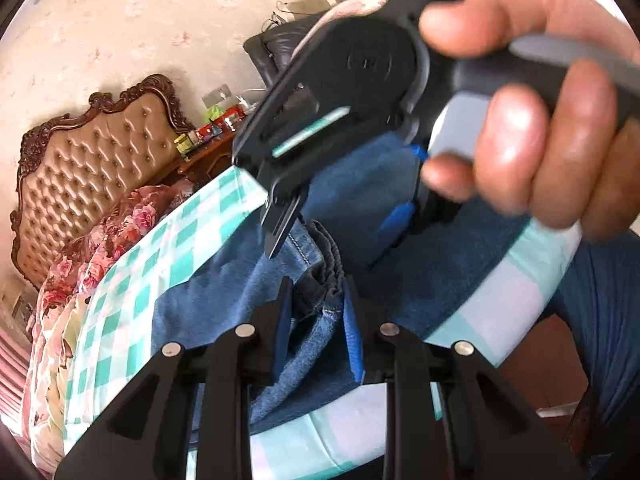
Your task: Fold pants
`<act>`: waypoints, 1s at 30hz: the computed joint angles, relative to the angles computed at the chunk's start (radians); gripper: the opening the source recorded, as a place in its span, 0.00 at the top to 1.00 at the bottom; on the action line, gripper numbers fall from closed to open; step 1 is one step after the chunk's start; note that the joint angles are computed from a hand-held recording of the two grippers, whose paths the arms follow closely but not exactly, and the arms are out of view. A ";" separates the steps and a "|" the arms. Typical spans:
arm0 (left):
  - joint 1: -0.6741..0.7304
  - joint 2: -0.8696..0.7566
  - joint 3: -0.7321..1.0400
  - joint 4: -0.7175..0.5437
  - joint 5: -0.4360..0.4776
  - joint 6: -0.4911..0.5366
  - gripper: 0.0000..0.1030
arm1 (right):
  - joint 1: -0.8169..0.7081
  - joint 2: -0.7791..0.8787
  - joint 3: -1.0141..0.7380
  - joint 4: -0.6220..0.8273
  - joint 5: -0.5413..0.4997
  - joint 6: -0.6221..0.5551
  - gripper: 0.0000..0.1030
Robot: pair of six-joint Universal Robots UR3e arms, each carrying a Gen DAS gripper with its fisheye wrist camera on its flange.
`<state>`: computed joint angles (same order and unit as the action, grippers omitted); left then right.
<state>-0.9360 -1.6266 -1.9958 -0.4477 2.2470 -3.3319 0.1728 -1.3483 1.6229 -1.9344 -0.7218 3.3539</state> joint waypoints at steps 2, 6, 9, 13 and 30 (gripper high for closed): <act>-0.002 0.013 -0.001 -0.005 0.006 -0.003 0.76 | 0.014 0.031 -0.032 -0.008 0.002 0.009 0.32; -0.055 0.001 0.025 -0.048 0.049 -0.053 0.77 | 0.049 0.125 -0.128 -0.085 -0.022 0.081 0.40; -0.099 -0.036 0.079 -0.108 0.088 -0.104 0.77 | 0.076 0.195 -0.253 -0.064 -0.088 0.080 0.88; -0.135 -0.130 0.189 -0.135 0.142 -0.128 0.77 | 0.071 0.163 -0.287 -0.062 -0.115 0.013 0.90; -0.181 -0.474 0.522 -0.163 0.025 -0.186 0.78 | -0.161 0.002 0.052 -0.103 -0.097 -0.224 0.80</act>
